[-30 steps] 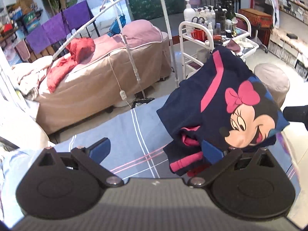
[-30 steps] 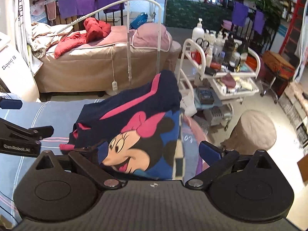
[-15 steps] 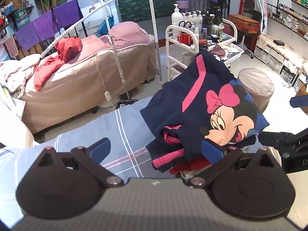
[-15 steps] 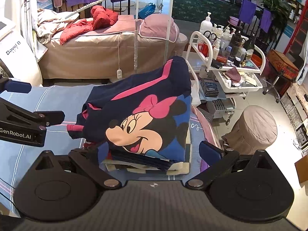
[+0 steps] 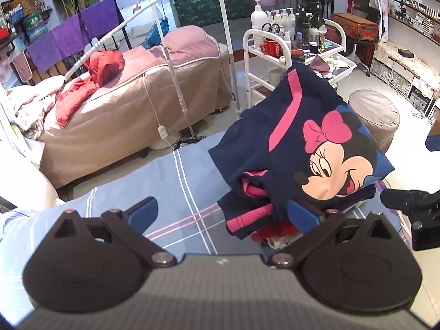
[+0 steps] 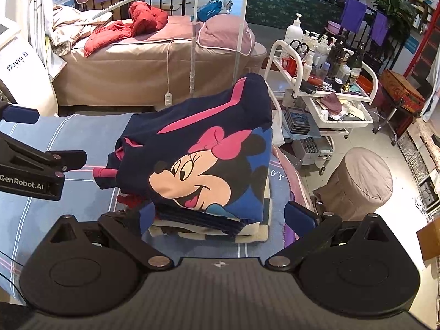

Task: Fold small clothes

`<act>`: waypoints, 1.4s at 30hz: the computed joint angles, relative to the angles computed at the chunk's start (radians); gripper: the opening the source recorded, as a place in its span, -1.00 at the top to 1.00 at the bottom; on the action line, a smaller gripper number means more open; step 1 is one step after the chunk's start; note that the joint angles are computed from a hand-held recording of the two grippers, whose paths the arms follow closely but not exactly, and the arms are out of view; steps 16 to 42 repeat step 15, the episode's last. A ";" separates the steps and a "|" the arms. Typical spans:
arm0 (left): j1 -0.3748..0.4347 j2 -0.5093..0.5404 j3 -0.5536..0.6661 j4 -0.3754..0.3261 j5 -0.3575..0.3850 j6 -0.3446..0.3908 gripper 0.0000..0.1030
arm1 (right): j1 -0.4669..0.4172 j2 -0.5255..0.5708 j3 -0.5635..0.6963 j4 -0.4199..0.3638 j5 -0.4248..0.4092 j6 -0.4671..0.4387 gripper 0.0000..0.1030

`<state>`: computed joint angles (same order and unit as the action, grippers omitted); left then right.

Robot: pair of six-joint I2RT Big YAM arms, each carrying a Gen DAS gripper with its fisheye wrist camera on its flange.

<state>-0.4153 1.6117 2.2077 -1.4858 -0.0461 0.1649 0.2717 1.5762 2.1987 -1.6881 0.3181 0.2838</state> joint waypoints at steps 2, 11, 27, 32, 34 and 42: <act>0.005 0.002 0.002 -0.006 0.018 -0.006 -1.00 | 0.001 0.000 -0.001 -0.001 -0.001 -0.002 -1.00; -0.005 -0.036 -0.057 0.066 0.018 0.010 -0.99 | 0.003 0.004 0.002 -0.002 0.006 -0.008 -1.00; -0.010 -0.023 -0.033 0.038 0.008 0.005 -0.99 | 0.002 0.006 0.003 -0.002 0.005 -0.013 -1.00; -0.010 -0.023 -0.033 0.038 0.008 0.005 -0.99 | 0.002 0.006 0.003 -0.002 0.005 -0.013 -1.00; -0.010 -0.023 -0.033 0.038 0.008 0.005 -0.99 | 0.002 0.006 0.003 -0.002 0.005 -0.013 -1.00; -0.010 -0.023 -0.033 0.038 0.008 0.005 -0.99 | 0.002 0.006 0.003 -0.002 0.005 -0.013 -1.00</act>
